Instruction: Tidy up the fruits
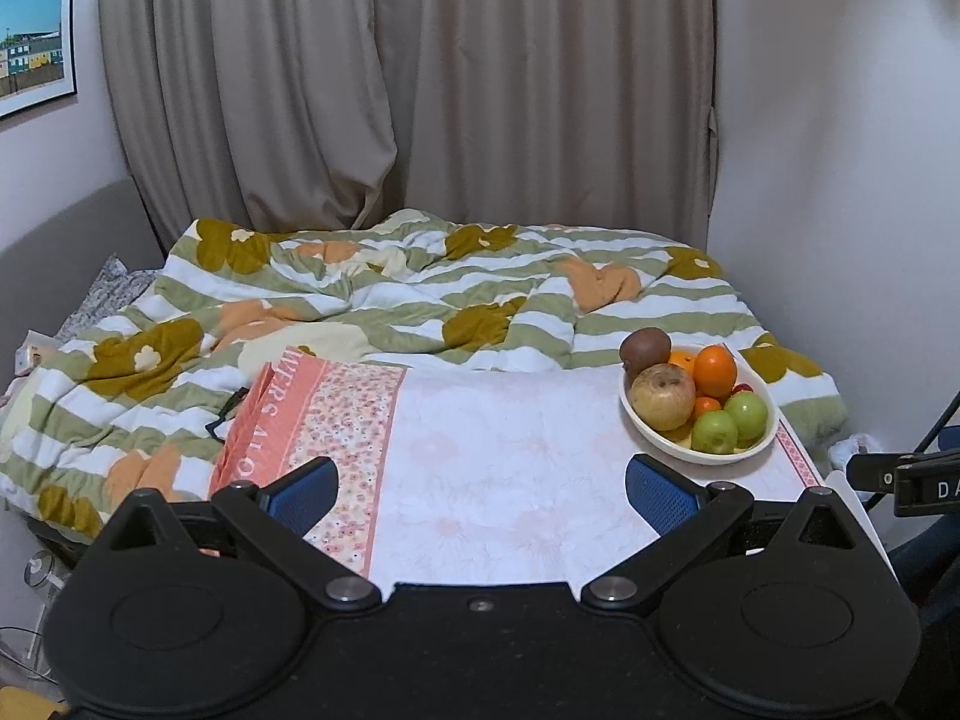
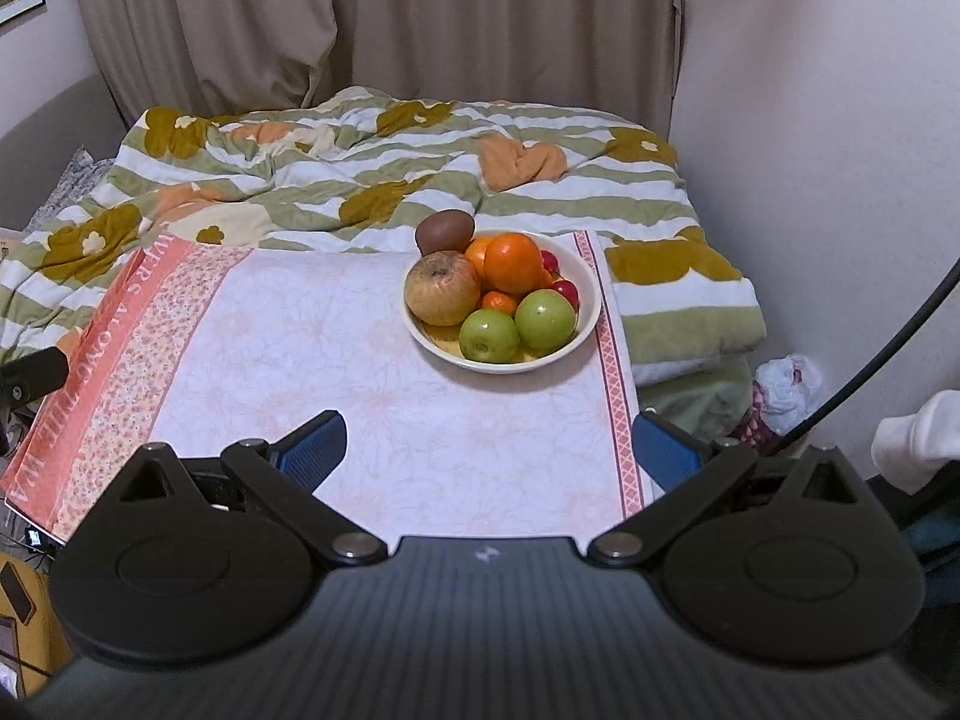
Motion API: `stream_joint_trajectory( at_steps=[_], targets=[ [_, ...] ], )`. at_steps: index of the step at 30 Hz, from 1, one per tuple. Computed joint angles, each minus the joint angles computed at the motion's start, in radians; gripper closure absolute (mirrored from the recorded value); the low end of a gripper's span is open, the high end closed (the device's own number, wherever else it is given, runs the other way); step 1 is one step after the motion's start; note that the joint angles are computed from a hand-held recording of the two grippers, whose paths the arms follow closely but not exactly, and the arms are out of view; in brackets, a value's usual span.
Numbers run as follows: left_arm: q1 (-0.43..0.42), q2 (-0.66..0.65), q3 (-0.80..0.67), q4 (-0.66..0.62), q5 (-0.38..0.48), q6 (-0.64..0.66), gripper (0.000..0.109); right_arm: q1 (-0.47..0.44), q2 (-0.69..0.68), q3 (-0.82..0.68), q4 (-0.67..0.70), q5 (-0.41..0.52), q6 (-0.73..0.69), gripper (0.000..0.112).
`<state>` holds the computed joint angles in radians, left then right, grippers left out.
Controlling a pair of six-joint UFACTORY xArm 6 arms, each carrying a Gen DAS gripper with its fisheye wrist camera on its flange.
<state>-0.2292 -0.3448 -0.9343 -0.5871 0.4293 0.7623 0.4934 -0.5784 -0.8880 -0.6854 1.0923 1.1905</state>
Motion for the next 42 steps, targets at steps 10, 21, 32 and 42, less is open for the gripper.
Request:
stream_joint_trajectory(
  at_steps=[10, 21, 32, 42],
  targets=[
    [0.017, -0.001, -0.008, -0.055, 0.013, 0.083, 0.006, 0.026, 0.034, -0.037, -0.014, 0.019, 0.026, 0.009],
    [0.032, 0.015, -0.025, -0.075, 0.025, 0.114, 0.006, 0.033, 0.052, -0.059, -0.014, 0.027, 0.033, 0.009],
    [0.036, 0.034, -0.045, -0.097, 0.026, 0.136, 0.006, 0.029, 0.074, -0.08, -0.014, 0.027, 0.038, 0.009],
    [0.039, 0.048, -0.057, -0.095, 0.027, 0.135, 0.006, 0.029, 0.075, -0.081, -0.013, 0.028, 0.038, 0.009]
  ],
)
